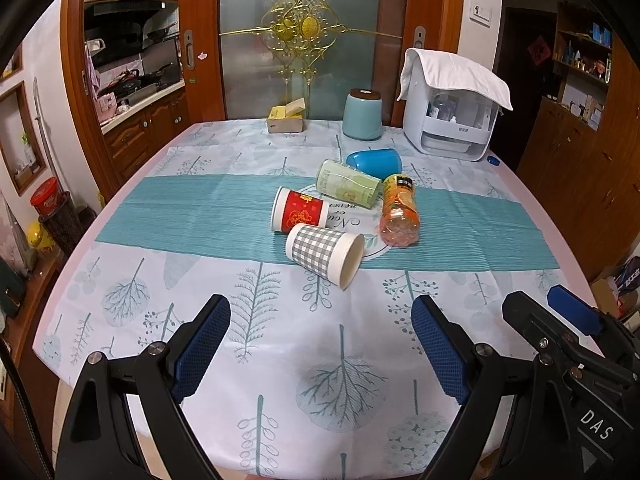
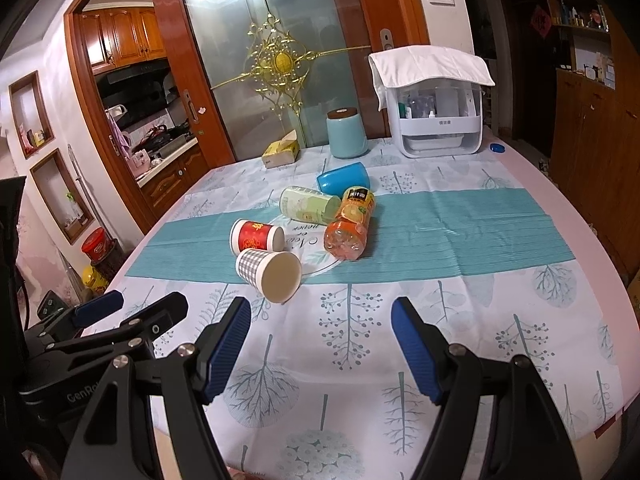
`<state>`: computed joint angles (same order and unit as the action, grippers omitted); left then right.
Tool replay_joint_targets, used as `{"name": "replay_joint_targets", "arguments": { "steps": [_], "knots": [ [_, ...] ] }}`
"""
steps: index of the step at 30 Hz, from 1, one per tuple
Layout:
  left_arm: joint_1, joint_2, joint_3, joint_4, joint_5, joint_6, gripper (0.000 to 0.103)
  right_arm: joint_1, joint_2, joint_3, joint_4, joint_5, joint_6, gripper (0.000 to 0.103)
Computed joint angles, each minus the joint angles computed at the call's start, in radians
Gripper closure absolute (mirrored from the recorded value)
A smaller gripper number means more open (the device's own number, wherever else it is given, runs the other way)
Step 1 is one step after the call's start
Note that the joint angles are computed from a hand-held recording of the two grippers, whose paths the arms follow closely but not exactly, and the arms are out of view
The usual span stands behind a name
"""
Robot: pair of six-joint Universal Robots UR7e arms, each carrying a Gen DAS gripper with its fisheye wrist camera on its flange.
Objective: Flip cup upright
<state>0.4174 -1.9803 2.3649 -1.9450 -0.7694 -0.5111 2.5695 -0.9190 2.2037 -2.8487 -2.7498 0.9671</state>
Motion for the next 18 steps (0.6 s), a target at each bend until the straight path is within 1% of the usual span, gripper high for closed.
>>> {"name": "replay_joint_targets", "arguments": {
  "steps": [6,11,15,18],
  "knots": [
    [0.032,0.020,0.002,-0.050,0.006,0.058,0.013,-0.021,0.013,-0.005,-0.023,0.011,-0.026,0.030],
    [0.062,0.045,0.006,-0.125,0.007,0.140,0.013,-0.034,0.026,-0.010,-0.048,0.015,-0.052,0.030],
    [0.099,0.068,0.019,-0.247,-0.006,0.254,0.013,-0.055,0.047,-0.015,-0.098,0.031,-0.106,0.030],
    [0.159,0.107,0.009,-0.326,-0.050,0.373,0.013,-0.081,0.062,-0.018,-0.133,0.055,-0.149,0.030]
  ]
}}
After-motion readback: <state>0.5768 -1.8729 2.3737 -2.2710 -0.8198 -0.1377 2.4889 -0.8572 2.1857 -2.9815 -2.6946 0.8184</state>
